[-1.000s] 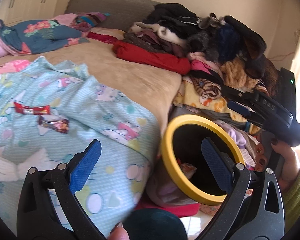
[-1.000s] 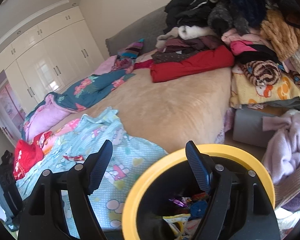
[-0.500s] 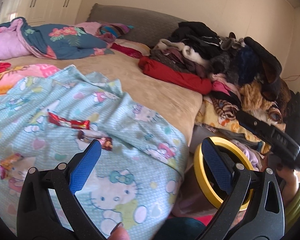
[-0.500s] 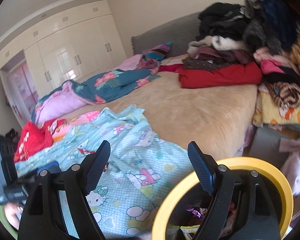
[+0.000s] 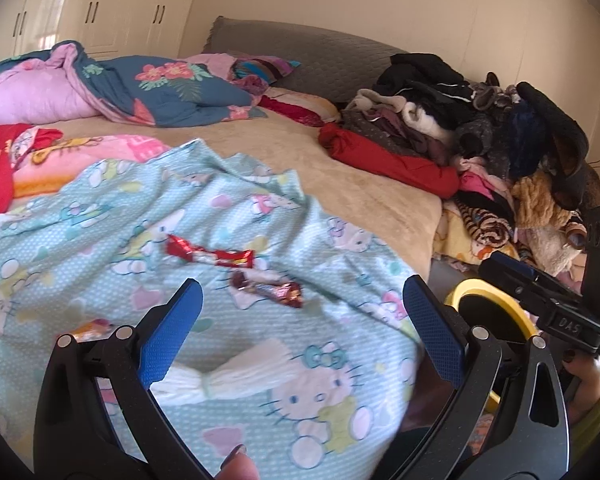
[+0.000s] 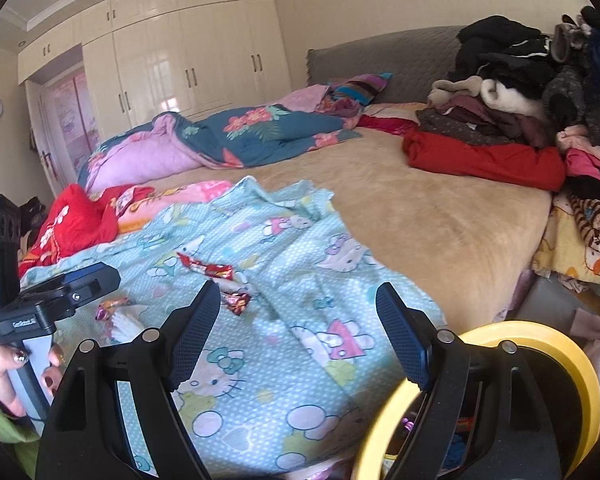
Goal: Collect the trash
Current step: 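Move both open tools back toward the red candy bars on the bed, then grasp the white tissue bundle with the left tool while the right tool grasps the brown candy bar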
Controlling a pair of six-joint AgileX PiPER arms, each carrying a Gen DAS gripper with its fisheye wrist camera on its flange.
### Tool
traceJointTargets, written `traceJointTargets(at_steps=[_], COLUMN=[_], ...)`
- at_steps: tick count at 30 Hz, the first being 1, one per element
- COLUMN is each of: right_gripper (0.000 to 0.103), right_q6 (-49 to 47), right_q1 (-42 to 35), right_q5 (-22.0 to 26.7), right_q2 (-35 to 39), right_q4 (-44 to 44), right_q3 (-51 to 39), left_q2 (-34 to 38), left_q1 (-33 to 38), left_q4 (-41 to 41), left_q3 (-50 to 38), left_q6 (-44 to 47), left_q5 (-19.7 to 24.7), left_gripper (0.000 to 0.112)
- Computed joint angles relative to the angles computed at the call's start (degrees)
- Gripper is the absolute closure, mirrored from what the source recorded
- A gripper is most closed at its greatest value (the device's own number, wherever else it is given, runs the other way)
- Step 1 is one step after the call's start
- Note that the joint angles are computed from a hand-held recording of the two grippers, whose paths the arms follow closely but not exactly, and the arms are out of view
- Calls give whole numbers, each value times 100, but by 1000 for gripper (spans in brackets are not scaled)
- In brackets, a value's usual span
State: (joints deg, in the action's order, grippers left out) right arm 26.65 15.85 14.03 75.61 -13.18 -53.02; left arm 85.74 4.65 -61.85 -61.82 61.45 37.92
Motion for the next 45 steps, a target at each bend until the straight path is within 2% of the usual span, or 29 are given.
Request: traceJointTargets(at_steps=[8,18,31,40,45], right_gripper=[26,26,52,57,57], right_q6=[-484,-447,-1221,-2280,-2409], right_q1=[342,799,928,574,495], right_q5=[-71,128,701,1170,1454], right_q2=[507,1374,2571,3377,3813], right_q4=[588,381,658,2020,2196], right_q3=[-303,-1022,-2084,-2931,-3406], left_q2=[207,589,1084,1310,1479], left_q1=[604,1157,1324,1207,1124], left_q4=[127,265,550,887,1074], left_q3=[-85,-68,-311,-341,-388], left_q6=[145,399,174,-120,-453], left_q5=[359,615,831,858,820], left_gripper=[20,20,20,29,31])
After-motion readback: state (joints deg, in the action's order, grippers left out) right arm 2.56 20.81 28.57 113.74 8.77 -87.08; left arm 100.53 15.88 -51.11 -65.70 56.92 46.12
